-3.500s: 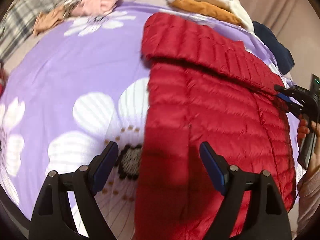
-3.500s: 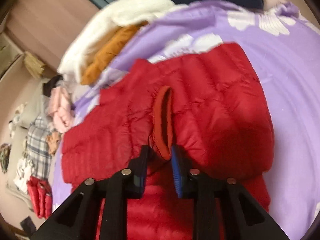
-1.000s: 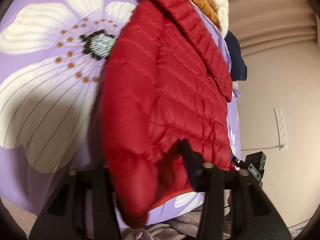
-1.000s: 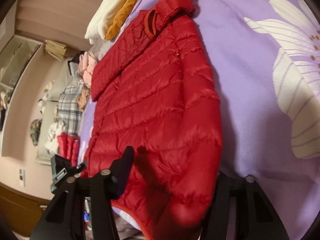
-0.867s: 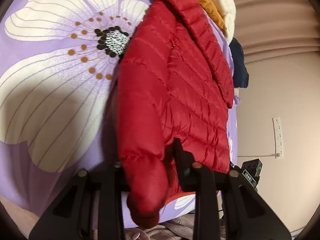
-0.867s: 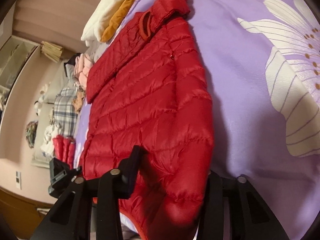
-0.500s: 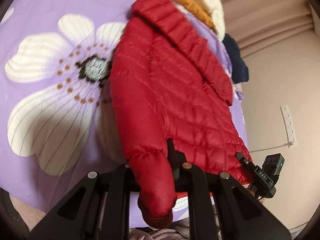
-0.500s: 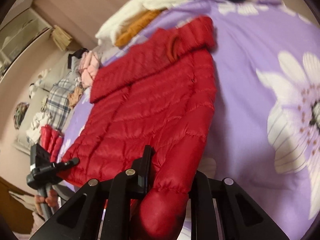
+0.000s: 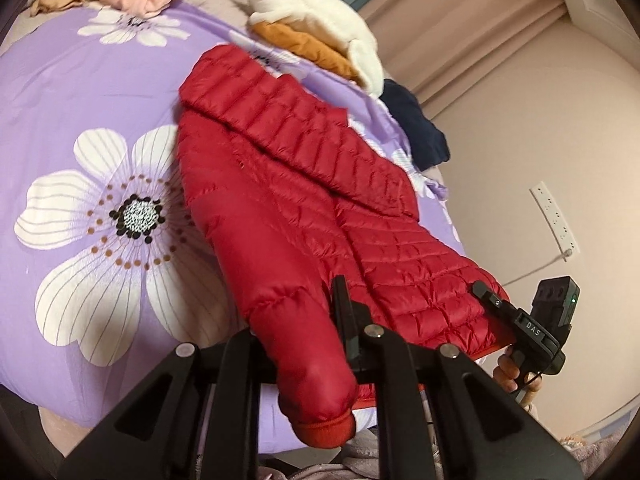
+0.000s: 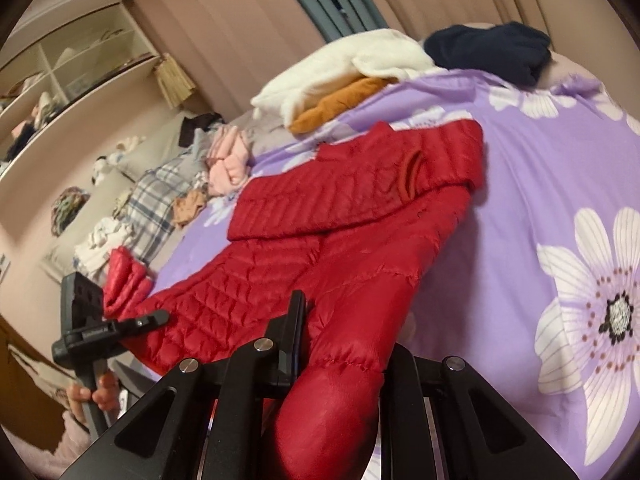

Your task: Fold large clothes

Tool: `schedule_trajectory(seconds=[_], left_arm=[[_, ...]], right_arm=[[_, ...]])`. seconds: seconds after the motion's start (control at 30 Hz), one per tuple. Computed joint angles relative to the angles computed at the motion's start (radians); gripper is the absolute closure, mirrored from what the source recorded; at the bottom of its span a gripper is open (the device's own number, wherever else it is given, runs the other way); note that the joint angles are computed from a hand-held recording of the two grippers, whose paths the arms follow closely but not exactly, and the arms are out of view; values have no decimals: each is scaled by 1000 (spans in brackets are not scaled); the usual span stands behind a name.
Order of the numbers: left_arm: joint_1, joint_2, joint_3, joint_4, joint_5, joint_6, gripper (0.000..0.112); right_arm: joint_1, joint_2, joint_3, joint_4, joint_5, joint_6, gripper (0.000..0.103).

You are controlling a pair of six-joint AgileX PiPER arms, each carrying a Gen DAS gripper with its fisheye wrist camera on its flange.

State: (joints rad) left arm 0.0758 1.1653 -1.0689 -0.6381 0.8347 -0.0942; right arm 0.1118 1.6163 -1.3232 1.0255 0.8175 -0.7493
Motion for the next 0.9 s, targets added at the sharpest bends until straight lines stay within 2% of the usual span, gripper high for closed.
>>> schedule_trajectory(seconds=[0.3, 0.5, 0.9], left_arm=[[14, -33, -63, -26, 60, 51, 98], [18, -55, -118, -56, 103, 103, 98], [56, -91, -156, -90, 142, 170, 98]], right_arm=[[-65, -24, -36, 44, 121, -93, 85], [-127, -52, -32, 133, 216, -165, 85], [-150, -89, -24, 198, 256, -224, 85]])
